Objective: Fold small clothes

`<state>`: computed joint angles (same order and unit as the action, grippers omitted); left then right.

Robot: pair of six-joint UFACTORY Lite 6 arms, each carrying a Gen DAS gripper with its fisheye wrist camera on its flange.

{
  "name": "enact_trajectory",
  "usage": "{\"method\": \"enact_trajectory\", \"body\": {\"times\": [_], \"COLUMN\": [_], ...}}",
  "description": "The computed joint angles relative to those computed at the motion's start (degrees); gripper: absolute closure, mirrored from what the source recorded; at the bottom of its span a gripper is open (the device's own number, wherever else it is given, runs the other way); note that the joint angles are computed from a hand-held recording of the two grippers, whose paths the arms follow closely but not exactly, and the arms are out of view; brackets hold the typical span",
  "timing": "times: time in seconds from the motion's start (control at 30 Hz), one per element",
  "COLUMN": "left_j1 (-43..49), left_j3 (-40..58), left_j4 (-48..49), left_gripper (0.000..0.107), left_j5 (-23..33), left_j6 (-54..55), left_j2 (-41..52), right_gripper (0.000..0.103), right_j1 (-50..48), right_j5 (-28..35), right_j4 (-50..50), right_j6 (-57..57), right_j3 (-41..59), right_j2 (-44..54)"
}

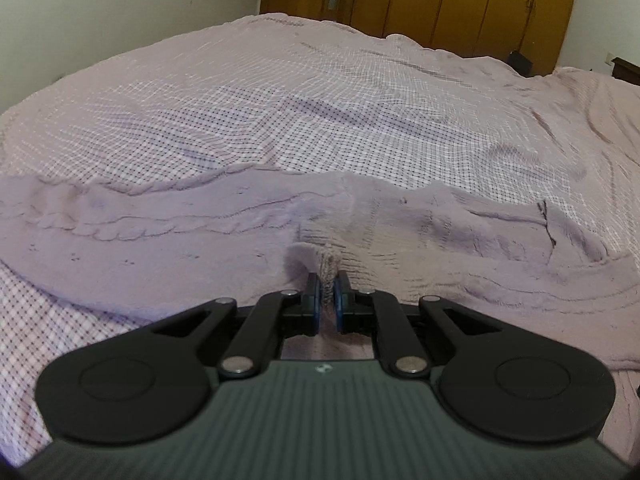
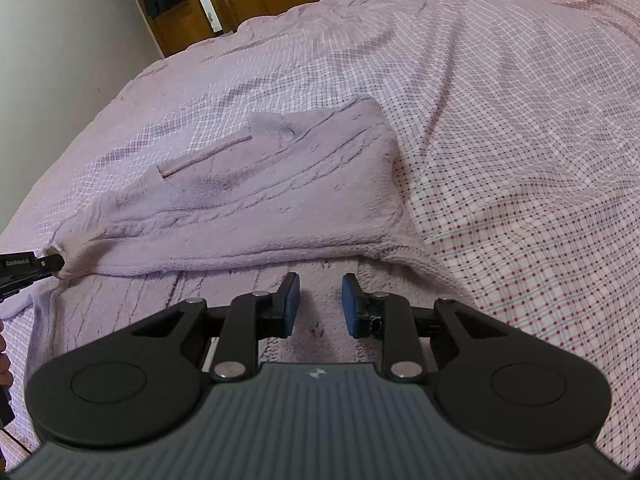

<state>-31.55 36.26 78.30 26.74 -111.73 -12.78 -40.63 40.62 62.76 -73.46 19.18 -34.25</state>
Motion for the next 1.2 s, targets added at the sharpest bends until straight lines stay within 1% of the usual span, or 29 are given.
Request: {"method": "enact_trajectory", "body": {"times": [0.1,0.13,0.17,0.23,0.3,0.4,0.43,0.47,0.53,0.6,0.63,0.7,0.73,0.77,0.8,0.83,0.9,0.97,1.1,1.2], "left_j1": [2.4,3.2,3.6,4.4,5.1,6.2,6.8,7.2,8.2,9.5,10.3,11.3,12.1,12.7,13.0,13.3,14.7,18.4,27.6,35.1], "left_j3": [0.4,1.1,1.5,2.2,1.7,-0.6,-0.9,-1.2,-1.8,-2.1,-2.3,-2.4,-2.6,-2.6,-2.7,-3.2,-3.8,-4.3,-5.9,-7.0], "left_j4": [-1.7,-4.3,-6.7,-13.1,-15.6,-13.6,-14.3,-16.0,-21.0,-28.2,-32.7,-38.3,-41.3,-42.2,-41.3,-38.7,-37.4,-40.2,-47.2,-51.9], "left_gripper": [0.098,0.098,0.098,0.096,0.095,0.092,0.089,0.082,0.075,0.073,0.072,0.069,0.06,0.047,0.042,0.039,0.039,0.039,0.039,0.039], "left_j5": [-2.9,-4.0,-4.7,-5.6,-6.2,-8.5,-9.2,-9.3,-10.0,-10.7,-10.6,-9.7,-9.0,-7.7,-6.3,-4.5,-3.0,-2.7,-3.8,-5.5], "left_j6": [3.4,7.1,10.3,18.4,21.9,20.4,21.1,22.8,27.8,35.6,40.5,46.9,50.4,51.5,50.8,48.8,49.2,54.3,63.8,69.3], "left_j2": [-0.4,-0.2,-0.1,0.4,0.8,-0.6,-0.9,-1.7,-3.7,-5.8,-7.2,-9.3,-10.9,-12.1,-13.1,-14.9,-16.9,-18.5,-20.6,-20.4], "right_gripper": [0.071,0.064,0.056,0.046,0.046,0.046,0.046,0.045,0.044,0.043,0.042,0.039,0.037,0.034,0.033,0.031,0.028,0.026,0.025,0.024], "right_j1": [1.1,1.1,0.7,1.2,1.8,1.4,1.7,1.9,2.3,2.0,2.3,3.7,4.3,4.8,5.2,5.4,6.5,7.2,9.0,11.8], "right_j5": [-0.9,-1.0,-1.1,-3.2,-4.9,-4.5,-4.9,-5.1,-5.1,-3.8,-3.5,-3.4,-3.2,-2.6,-2.0,-1.1,0.1,1.7,4.2,4.5], "right_j4": [1.0,2.2,3.6,5.4,5.9,5.4,5.0,4.5,3.8,3.2,2.7,1.2,0.0,-1.1,-2.1,-3.2,-5.3,-7.5,-12.1,-16.1], "right_j6": [0.0,-0.6,-1.7,-2.1,-2.1,-2.5,-2.5,-2.3,-1.8,-1.4,-0.8,1.5,2.9,4.2,5.4,6.7,9.9,12.8,19.1,24.9], "right_j3": [-0.3,-0.4,-0.5,-0.6,-0.3,0.1,-0.1,-0.3,-0.7,-1.1,-1.3,-2.2,-2.6,-3.0,-3.5,-4.0,-4.7,-5.6,-7.7,-9.6], "right_j2": [-0.3,-0.2,0.0,0.4,0.8,1.8,1.5,1.3,0.5,-0.6,-1.6,-4.8,-6.6,-8.8,-10.6,-12.7,-16.1,-19.6,-26.2,-31.2]}}
